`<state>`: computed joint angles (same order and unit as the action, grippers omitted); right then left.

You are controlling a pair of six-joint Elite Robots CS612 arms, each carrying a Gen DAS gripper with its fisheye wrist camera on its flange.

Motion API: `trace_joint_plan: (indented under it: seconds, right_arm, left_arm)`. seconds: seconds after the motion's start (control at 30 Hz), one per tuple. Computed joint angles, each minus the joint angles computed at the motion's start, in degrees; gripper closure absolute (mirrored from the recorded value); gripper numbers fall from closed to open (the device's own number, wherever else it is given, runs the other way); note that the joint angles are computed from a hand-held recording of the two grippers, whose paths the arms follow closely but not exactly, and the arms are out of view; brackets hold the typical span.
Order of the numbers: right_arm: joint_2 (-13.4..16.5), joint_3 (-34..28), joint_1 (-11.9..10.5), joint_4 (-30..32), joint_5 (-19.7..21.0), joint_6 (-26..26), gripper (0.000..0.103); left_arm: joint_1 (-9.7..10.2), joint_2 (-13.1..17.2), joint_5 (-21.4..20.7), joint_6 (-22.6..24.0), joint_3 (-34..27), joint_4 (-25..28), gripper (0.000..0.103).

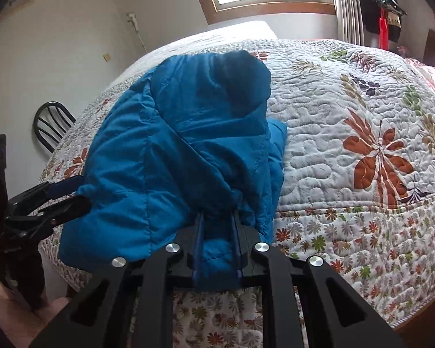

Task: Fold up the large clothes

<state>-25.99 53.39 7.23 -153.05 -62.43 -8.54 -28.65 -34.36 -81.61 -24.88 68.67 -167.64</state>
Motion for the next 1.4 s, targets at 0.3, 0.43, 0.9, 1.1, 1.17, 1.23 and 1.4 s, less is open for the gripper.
trace_joint_plan:
  seconds: [0.3,0.43,0.9,1.1,1.17,1.23,1.4]
  right_arm:
    - [-0.73,0.66,-1.75,-0.63,9.02,1.83,0.068]
    - [-0.87,-0.62,-2.06,-2.01,9.94,2.75,0.026]
    - [10.55,-21.03,-2.41,24.28,16.73,3.08,0.012]
    - [11.33,-22.82,-1.45,25.34,15.92,0.25,0.02]
    - [10.84,-21.2,-1.65,23.04,18.42,0.49,0.032]
    - [9.98,-18.92,-1.74,19.08,19.79,0.56,0.048]
    - [9.29,-17.7,-1.55,13.88,22.28,0.29,0.062]
  left_arm:
    - [1.14,-1.74,-1.77,-2.58,2.5,-1.99,0.027]
    - [3.23,-2.55,-5.34,-8.65,4.33,-4.75,0.021]
    - [8.06,5.98,-26.95,-14.75,-6.68,-0.97,0.011]
    - [6.46,6.14,-21.57,-13.13,-7.72,0.2,0.007]
    - [6.02,5.98,-20.63,-13.59,-6.79,-2.13,0.013]
    - [5.86,5.65,-20.05,-13.9,-5.72,-4.61,0.027]
    - [5.71,4.95,-18.91,-13.54,-3.99,-11.94,0.042]
